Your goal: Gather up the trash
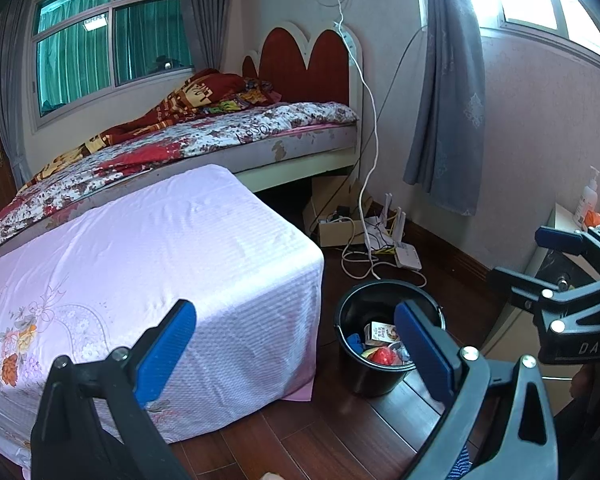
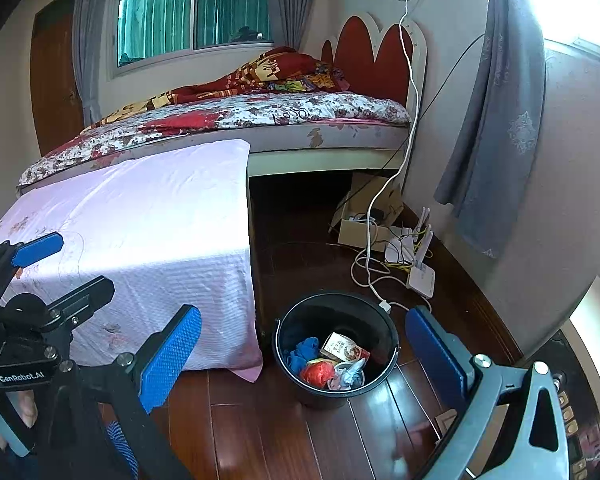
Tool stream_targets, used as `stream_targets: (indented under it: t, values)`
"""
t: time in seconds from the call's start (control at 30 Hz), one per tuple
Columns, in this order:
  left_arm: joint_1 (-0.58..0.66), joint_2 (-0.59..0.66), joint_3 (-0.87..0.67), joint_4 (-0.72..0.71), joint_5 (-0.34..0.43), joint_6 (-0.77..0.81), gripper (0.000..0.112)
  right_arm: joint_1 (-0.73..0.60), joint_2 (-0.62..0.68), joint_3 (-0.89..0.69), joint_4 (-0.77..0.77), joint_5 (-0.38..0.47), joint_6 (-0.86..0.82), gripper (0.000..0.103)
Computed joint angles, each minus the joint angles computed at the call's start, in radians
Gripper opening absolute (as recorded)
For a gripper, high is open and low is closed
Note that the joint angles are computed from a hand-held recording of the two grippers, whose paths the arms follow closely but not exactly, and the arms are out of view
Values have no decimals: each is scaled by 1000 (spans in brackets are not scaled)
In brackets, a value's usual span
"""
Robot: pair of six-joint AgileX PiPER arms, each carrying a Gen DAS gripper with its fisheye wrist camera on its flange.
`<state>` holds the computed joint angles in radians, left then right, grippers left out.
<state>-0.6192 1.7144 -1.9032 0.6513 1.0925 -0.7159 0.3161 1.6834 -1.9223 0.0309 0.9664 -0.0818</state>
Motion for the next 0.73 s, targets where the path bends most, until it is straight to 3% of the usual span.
stream_targets:
  t: [0.33,0.5,0.73]
  values:
    - [4,9,-20,-5,9,4,100,2,2,-2,0,-1,1,103]
    - [8,39,-63,0,51,18,101,3,1,0,-1,0,1,103]
    - [16,23,-36,7,26,15,102,-3,7,-3,6,1,-7,103]
